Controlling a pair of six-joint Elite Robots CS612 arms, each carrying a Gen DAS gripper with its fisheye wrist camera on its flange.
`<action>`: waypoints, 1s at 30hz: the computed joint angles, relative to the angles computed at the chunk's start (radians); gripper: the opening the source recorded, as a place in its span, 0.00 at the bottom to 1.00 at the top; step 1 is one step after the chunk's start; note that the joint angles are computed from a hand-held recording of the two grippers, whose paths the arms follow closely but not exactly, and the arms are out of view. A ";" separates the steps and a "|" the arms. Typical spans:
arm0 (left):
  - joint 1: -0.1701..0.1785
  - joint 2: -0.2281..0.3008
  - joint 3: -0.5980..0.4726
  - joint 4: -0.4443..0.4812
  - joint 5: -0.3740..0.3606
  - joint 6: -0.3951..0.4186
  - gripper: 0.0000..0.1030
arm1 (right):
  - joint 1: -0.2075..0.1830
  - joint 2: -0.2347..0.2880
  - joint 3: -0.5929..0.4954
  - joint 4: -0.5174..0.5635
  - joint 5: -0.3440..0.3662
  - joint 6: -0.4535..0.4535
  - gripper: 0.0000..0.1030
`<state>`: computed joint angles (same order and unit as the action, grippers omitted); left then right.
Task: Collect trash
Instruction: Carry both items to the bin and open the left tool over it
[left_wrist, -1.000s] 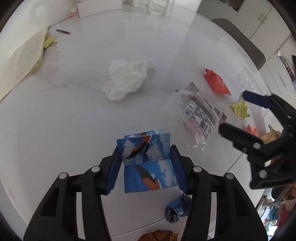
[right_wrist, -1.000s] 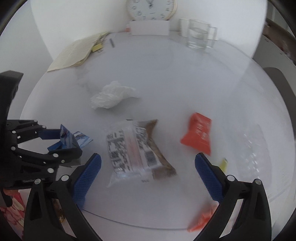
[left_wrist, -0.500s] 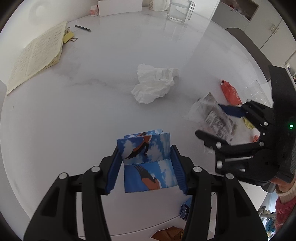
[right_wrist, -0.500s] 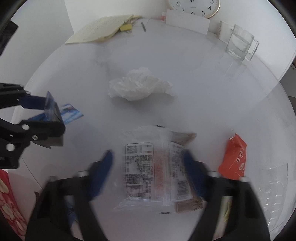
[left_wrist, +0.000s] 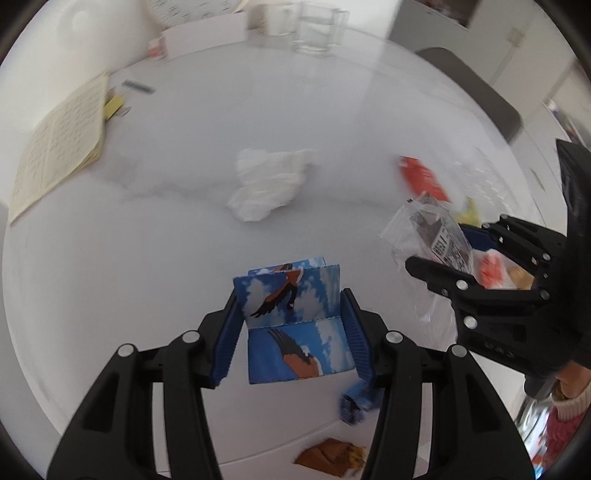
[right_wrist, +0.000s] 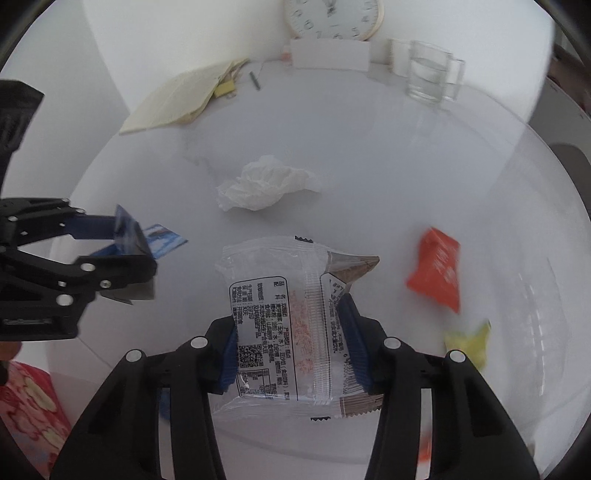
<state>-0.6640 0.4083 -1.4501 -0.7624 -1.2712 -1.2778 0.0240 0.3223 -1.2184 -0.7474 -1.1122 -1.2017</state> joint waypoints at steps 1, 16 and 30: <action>-0.004 -0.005 0.006 -0.016 -0.001 0.023 0.49 | -0.012 0.002 -0.017 0.005 0.007 0.021 0.47; -0.103 -0.117 0.298 -0.405 -0.203 0.533 0.50 | -0.298 0.089 -0.314 0.042 -0.088 0.467 0.48; -0.176 -0.327 0.927 -0.782 -0.547 0.814 0.50 | -0.482 0.141 -0.409 0.040 -0.180 0.599 0.48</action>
<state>-0.8398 0.0810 -0.5230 -1.5442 -1.8181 -0.4642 -0.4584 0.4636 -1.6276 -0.7078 -1.2925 -0.6030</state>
